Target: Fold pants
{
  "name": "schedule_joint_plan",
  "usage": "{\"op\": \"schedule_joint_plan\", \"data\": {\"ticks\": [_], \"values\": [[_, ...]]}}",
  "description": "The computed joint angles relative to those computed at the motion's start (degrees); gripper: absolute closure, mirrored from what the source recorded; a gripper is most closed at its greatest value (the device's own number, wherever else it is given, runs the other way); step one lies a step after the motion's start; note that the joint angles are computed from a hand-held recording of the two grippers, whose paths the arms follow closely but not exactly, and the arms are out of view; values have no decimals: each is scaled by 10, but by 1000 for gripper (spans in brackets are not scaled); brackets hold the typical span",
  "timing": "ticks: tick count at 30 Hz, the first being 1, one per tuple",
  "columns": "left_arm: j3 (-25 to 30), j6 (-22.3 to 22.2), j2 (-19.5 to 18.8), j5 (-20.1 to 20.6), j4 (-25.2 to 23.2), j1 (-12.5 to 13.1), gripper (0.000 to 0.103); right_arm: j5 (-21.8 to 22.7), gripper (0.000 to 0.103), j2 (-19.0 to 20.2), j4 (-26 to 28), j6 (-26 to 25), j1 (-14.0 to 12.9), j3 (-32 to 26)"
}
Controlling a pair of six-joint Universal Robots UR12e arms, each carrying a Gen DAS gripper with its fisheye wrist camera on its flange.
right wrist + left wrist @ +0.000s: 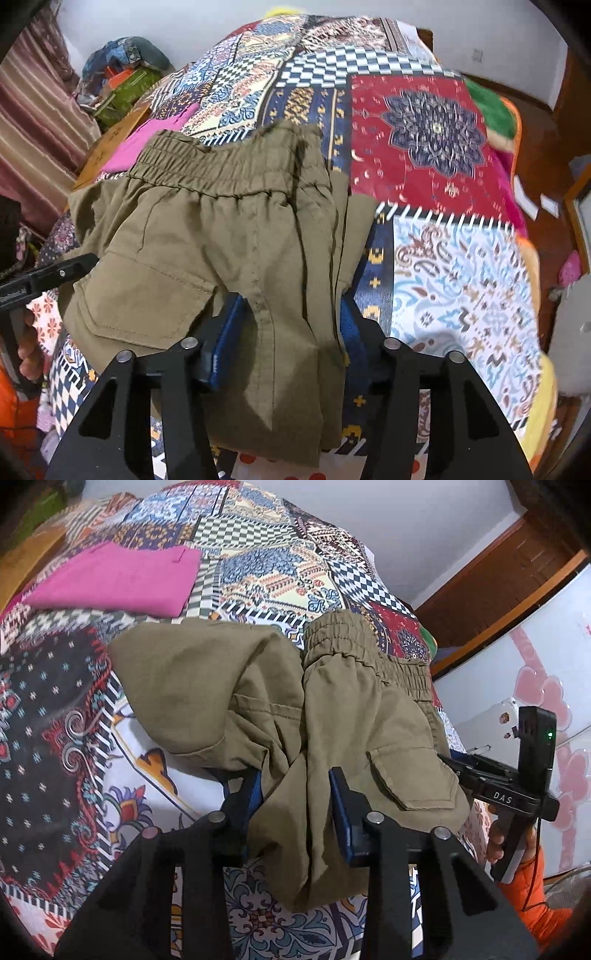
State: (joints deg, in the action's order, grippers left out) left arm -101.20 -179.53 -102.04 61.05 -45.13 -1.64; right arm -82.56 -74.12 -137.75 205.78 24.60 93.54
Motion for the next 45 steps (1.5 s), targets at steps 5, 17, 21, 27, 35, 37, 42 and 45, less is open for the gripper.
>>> {"op": "schedule_joint_plan", "data": {"ticks": [5,17,21,27,35,37,42,45], "values": [[7,19,-3,4,-12,-4,61,65,48,-1,-11,38,-19,13],[0,28,16,54,44,-23,82,-34,79,1,-7,4,16,-21],[-7,38,28,44,55,-23,85,-44,80,-4,-20,1,21,-23],[-28,34,54,33,61,-9,86,-41,80,-9,-25,-12,32,-26],[-82,21,101,26,46,33,86,-17,73,-2,-17,-27,49,-34],[-90,18,104,19,35,41,86,-11,52,1,-5,-24,49,-37],[-99,17,103,18,37,44,86,15,43,9,15,-9,41,-41],[-99,16,101,24,40,42,85,30,36,18,28,-2,36,-47]]}}
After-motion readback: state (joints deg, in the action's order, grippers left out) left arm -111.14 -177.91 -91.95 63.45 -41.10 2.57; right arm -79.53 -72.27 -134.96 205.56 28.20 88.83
